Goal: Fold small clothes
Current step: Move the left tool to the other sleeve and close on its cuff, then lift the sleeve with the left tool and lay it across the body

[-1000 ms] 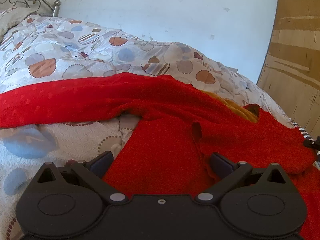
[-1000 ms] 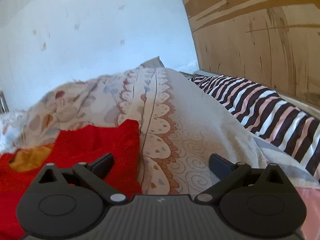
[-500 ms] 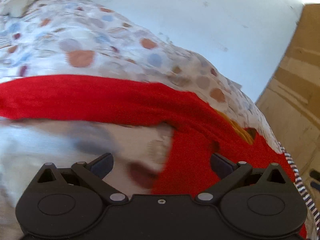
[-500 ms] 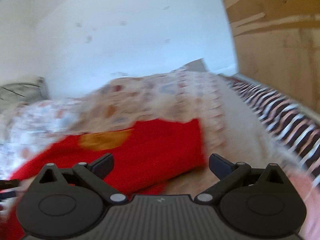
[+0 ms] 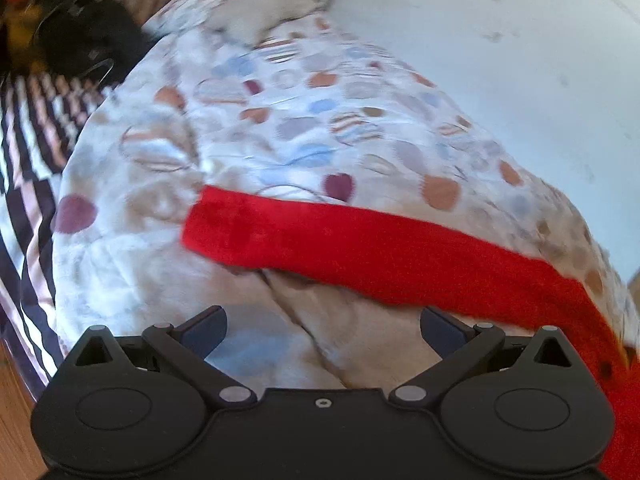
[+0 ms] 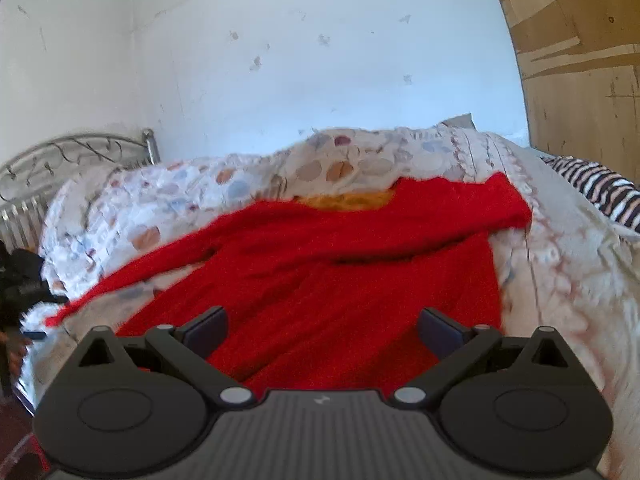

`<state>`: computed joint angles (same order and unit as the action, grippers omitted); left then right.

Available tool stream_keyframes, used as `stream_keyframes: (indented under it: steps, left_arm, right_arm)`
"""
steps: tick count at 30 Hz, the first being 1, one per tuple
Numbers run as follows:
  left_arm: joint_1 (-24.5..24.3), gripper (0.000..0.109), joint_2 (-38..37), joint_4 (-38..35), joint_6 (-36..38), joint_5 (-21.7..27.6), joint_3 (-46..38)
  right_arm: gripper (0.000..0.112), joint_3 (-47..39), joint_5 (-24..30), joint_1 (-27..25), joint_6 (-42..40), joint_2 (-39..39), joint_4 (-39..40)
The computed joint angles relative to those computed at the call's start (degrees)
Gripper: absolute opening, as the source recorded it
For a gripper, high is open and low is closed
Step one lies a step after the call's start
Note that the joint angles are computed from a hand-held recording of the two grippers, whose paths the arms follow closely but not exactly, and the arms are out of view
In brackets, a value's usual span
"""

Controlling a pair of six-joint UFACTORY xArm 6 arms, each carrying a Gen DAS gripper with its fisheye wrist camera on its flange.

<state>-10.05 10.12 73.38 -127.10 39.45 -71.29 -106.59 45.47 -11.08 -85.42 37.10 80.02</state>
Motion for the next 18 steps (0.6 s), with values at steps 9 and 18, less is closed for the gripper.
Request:
stream_keyframes:
  steps: [9,18]
  left_arm:
    - [4.65,0.086,2.08,1.99,-12.67,2.02,-0.85]
    - [4.72,0.016,3.08,1.93,-17.64,8.26,-1.43]
  right_arm:
    - [0.103,4.20,-0.86,0.11,-8.29,-1.31,4.72]
    - [0.103,5.41,-1.48,0.49,-11.06,-1.68,7.00]
